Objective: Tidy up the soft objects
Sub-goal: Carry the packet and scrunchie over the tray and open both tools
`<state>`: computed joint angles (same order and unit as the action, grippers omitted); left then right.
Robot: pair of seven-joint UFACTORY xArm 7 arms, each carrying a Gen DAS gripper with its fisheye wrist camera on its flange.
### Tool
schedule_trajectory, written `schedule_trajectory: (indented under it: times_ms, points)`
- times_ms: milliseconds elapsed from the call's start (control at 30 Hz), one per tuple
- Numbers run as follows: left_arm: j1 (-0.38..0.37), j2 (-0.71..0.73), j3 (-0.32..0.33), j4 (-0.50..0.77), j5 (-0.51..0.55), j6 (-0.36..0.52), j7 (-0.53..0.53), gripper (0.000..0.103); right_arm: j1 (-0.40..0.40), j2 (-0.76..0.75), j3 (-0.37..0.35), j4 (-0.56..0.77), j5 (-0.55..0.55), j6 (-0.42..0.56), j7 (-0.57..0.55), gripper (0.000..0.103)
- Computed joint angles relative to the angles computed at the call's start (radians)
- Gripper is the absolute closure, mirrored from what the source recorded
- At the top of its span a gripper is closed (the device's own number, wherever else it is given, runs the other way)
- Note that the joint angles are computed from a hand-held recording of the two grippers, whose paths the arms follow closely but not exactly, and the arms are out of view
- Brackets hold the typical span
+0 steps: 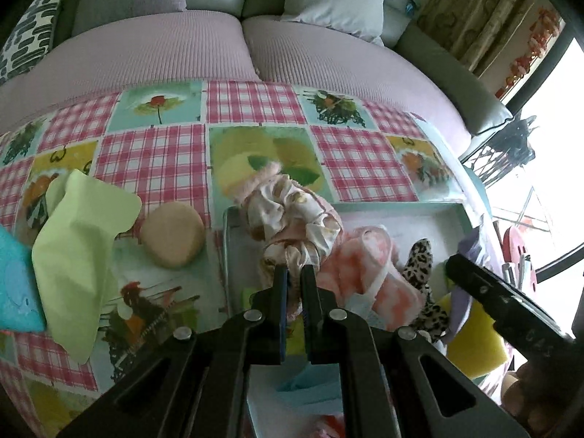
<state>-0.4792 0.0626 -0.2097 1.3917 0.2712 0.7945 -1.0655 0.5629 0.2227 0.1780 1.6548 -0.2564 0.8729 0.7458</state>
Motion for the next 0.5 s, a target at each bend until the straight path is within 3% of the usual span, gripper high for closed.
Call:
schedule_trajectory:
  times_ms: [67,200,500]
  points:
    - [0.001,-0.004,-0.001,0.003,-0.011,0.002,0.010,0.093,0.002,0.002,0.001,0.005,-0.001,0.008,-0.006,0.051]
    - [0.002,-0.011,-0.003,0.018,-0.033,0.036,0.019,0.073,0.009,-0.001,0.000,0.015,-0.015,0.028,-0.006,0.045]
    - [0.012,-0.088,-0.017,0.022,0.081,0.182,-0.070,0.058,0.012,-0.045,0.009,-0.004,-0.054,0.012,0.001,0.043]
